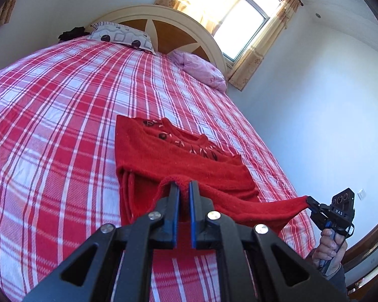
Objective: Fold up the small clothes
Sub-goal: 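Lift the hem with both tools and fold it over toward the collar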
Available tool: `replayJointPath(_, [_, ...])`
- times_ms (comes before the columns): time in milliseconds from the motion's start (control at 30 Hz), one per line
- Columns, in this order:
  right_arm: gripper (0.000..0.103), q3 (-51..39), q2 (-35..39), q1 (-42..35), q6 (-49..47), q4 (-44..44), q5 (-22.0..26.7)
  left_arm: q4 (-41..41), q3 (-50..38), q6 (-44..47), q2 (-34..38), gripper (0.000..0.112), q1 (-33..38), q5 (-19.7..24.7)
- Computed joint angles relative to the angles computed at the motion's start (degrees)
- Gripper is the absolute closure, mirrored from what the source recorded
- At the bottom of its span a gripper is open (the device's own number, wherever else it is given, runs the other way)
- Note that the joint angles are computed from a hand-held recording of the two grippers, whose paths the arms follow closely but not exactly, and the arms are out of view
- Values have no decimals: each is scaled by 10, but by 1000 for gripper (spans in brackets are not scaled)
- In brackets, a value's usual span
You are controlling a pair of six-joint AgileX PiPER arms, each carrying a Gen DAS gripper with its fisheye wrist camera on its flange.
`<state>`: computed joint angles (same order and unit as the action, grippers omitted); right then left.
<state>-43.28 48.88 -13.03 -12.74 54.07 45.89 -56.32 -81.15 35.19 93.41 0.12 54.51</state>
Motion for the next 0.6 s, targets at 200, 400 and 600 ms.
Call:
replayJointPath(200, [95,-57,89,19,-15,0,-36,34,-96,-53,65,105,-18,-5])
replayJointPath(400, [95,-122,182,16,-43,17,-52,75,-231,-114,151,105,-34,3])
replayJointPath(600, [95,-217,292,26,-37,-1,-63,141,-430,-210,278,105,-54,37])
